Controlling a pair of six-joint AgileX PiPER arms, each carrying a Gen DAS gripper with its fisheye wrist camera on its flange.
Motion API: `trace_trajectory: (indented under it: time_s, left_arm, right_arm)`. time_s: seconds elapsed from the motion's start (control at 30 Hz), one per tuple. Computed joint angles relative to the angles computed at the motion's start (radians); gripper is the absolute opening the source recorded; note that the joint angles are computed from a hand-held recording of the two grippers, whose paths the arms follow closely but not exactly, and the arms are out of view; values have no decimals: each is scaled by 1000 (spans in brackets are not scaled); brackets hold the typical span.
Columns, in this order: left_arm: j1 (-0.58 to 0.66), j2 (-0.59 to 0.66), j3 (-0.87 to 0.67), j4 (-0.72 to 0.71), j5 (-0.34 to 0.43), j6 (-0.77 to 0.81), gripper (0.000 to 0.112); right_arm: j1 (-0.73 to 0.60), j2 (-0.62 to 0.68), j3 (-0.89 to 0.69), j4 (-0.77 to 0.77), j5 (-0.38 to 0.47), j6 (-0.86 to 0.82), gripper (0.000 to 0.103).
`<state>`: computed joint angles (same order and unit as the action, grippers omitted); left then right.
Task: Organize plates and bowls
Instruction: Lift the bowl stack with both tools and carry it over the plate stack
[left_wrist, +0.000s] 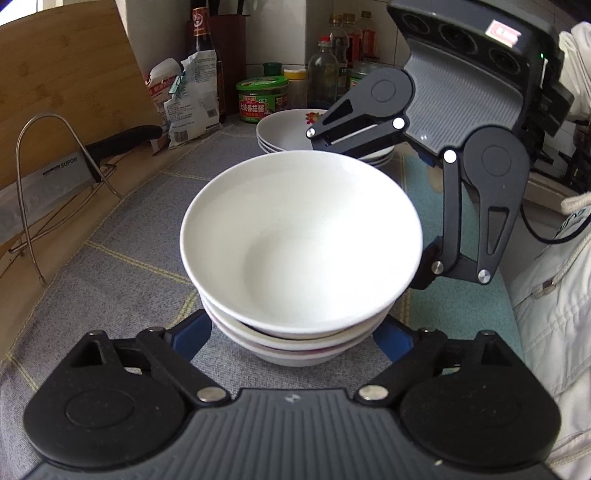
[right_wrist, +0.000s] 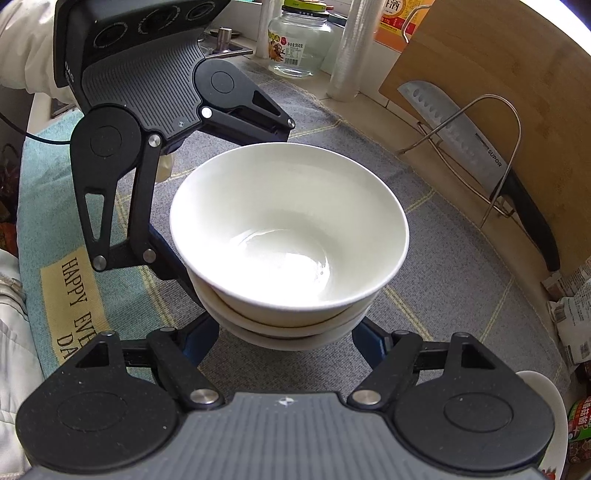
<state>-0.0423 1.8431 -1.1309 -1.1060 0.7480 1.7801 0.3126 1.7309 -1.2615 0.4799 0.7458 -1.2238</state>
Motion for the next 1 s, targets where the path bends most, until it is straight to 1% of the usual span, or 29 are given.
trace_trajectory:
  time_s: [0.13,0.47,0.6,0.8,1.0]
  left_arm:
    - [4,8,4,-23,8,22,94]
    - [4,18,4,-40,17,71,95]
    - [7,27,-2,-42,24,75,95]
    - [-3,15,16,-48,4,113,93]
    - [6,20,11,-49,19,110,93]
  right_arm:
    - [-12,16,-34,8,44,18,83]
    - [2,33,-66,-25,66,67,83]
    - [-1,32,-65,-21,68,61,83]
    - [3,29,-59,-26,61,65,83]
    - [0,38,-71,-22,70,54,84]
